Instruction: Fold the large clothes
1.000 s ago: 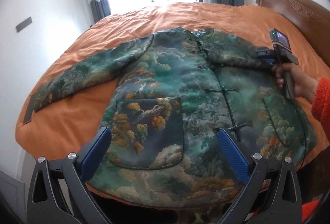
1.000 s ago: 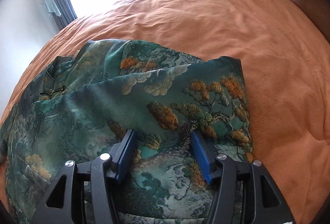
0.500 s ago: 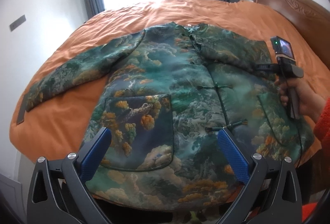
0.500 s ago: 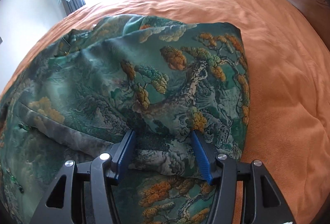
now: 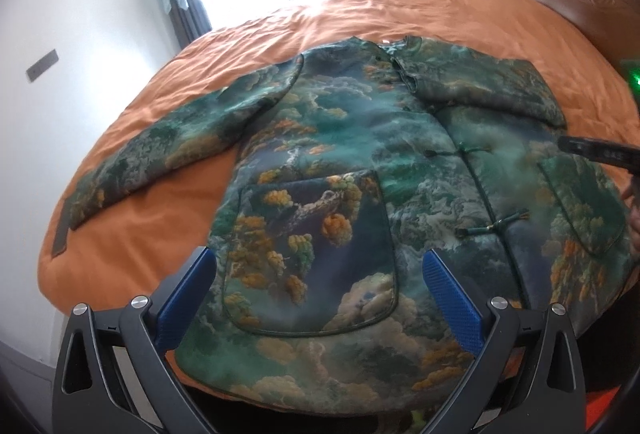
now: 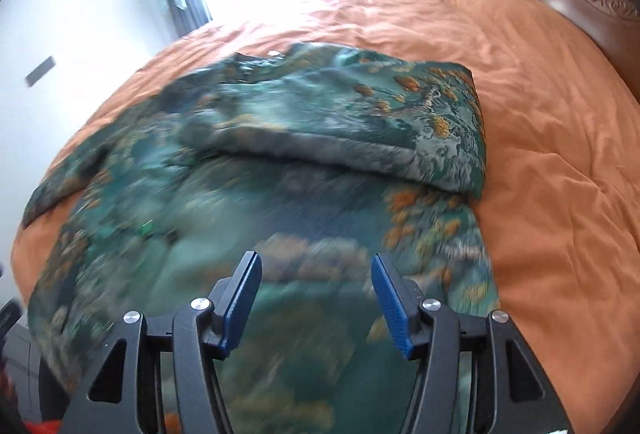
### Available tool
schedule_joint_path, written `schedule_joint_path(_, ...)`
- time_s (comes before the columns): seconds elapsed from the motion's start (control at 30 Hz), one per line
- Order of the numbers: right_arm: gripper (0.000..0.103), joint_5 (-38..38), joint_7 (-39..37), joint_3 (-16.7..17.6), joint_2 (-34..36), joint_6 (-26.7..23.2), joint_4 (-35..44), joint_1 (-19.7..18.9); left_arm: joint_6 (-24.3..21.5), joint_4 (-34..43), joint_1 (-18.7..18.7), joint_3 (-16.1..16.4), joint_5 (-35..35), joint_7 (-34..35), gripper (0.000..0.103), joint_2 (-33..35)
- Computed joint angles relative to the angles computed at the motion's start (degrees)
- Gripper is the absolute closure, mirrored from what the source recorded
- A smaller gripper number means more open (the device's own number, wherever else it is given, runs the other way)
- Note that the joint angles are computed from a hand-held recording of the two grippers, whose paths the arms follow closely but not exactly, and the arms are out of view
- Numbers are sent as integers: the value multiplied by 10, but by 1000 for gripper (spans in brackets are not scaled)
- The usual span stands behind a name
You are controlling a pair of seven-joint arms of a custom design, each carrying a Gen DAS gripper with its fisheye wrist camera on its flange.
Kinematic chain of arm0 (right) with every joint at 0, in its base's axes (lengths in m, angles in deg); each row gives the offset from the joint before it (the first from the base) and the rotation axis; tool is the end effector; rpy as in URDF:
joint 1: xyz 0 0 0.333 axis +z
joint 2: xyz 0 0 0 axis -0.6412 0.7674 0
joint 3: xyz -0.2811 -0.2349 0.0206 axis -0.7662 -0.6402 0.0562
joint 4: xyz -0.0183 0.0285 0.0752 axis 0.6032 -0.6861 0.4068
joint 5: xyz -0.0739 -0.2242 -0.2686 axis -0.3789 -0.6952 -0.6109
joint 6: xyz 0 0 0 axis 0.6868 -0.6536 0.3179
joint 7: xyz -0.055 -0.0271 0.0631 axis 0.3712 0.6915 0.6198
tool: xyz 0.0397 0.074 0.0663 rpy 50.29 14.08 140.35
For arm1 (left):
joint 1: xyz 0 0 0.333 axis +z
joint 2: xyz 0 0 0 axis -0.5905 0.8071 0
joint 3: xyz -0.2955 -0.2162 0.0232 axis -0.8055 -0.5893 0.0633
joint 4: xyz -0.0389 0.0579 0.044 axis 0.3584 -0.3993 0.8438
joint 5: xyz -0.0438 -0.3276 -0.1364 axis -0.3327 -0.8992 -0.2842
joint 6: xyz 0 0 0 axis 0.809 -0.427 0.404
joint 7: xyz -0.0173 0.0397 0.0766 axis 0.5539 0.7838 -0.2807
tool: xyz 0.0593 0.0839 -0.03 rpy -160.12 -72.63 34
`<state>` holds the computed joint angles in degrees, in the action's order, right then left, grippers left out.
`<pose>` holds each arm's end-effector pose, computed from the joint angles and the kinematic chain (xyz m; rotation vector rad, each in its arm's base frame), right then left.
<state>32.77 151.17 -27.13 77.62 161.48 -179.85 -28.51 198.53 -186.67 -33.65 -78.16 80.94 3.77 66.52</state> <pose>0.4850 0.0469 0.5384 -1.9101 1.6213 -0.4306 0.3720 -0.1702 0.4929 -1.7128 1.7899 -0.5382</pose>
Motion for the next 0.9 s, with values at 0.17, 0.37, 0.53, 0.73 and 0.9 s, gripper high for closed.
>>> schedule_joint_path(0.17, 43, -38, 41, 24, -88, 55, -102, 2, 13, 14, 1, 43, -20, 60, 0, 43)
schedule_joint_path(0.37, 43, -74, 102, 16, -141, 33, -147, 25, 84, 48, 46, 130, -120, 124, 0, 102)
schedule_joint_path(0.53, 43, -118, 126, 32, -165, 29, -167, 33, 63, 106, 140, 157, -75, -3, 1, 169)
schedule_joint_path(0.73, 43, -137, 129, 33, -177, 24, -170, 70, 40, 133, 151, 220, -177, -3, 1, 223)
schedule_joint_path(0.9, 43, -135, 127, 33, -172, 10, -166, 99, 102, 128, 178, 207, -433, 137, 1, 256)
